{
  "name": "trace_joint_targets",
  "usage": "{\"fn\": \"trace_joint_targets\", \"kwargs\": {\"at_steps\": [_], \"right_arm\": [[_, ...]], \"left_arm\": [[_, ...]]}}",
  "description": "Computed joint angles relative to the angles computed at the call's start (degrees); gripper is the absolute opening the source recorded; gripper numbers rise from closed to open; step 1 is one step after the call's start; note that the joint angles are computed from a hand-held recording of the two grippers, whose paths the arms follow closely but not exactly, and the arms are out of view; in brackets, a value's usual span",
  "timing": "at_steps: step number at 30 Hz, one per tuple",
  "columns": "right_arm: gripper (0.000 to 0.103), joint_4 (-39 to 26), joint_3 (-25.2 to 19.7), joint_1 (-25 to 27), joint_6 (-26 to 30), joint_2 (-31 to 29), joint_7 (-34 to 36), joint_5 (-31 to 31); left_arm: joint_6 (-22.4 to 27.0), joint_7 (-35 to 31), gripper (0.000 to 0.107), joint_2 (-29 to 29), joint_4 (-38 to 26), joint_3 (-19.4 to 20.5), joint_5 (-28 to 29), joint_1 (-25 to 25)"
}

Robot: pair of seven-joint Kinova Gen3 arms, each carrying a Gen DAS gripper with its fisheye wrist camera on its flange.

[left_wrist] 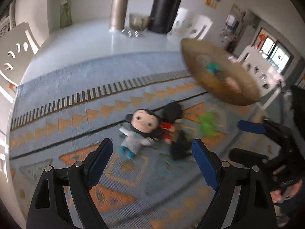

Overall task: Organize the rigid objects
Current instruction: 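Grasp the monkey figurine with the left tool while the right grasps the green toy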

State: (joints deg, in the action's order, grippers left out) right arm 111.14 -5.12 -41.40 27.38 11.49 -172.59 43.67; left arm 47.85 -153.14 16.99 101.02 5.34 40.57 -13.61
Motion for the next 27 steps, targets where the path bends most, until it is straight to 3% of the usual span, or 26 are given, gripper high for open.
{"fn": "trace_joint_targets", "kwargs": {"at_steps": [2, 4, 7, 9, 12, 18, 24, 27], "right_arm": [[0.083, -1.1, -0.1, 1.7, -0.8, 1.6, 2.8, -2.1], [0.073, -2.1, 0.8, 1.7, -0.7, 3.0, 3.9, -3.2], [0.065, -4.4, 2.1, 1.1, 1.5, 5.3, 5.8, -4.1], [0.062, -5.1, 2.9, 0.7, 1.9, 6.2, 6.6, -4.3], [0.059, -5.8, 4.3, -0.5, 2.0, 7.2, 6.2, -3.6], [0.039, -6.4, 5.9, -3.0, 2.2, 8.3, 5.4, -0.7], [0.038, -4.1, 6.3, -5.6, 1.3, 6.3, 1.0, 5.0], [0.038, -1.3, 5.3, -6.9, 0.9, 3.0, -3.4, 9.2]], "left_arm": [[-0.9, 2.4, 0.082, 2.4, -1.2, 1.6, -0.3, -0.4], [1.5, 3.3, 0.082, 4.6, -3.1, 3.6, 0.6, -2.7], [1.8, 4.2, 0.077, 5.5, -3.9, 1.1, 1.3, -0.4], [-0.3, 4.0, 0.063, 4.7, -2.8, 0.8, 0.8, 0.8], [-1.2, 3.8, 0.051, 4.5, -2.3, 2.0, 0.8, 0.1], [-4.9, 2.8, 0.049, 2.9, 0.1, 2.3, 1.3, 0.5], [-2.7, 2.3, 0.049, -0.2, 2.3, 1.5, 3.5, -1.6], [0.2, -2.7, 0.049, -4.2, 6.0, 0.1, 8.0, -4.4]]}}
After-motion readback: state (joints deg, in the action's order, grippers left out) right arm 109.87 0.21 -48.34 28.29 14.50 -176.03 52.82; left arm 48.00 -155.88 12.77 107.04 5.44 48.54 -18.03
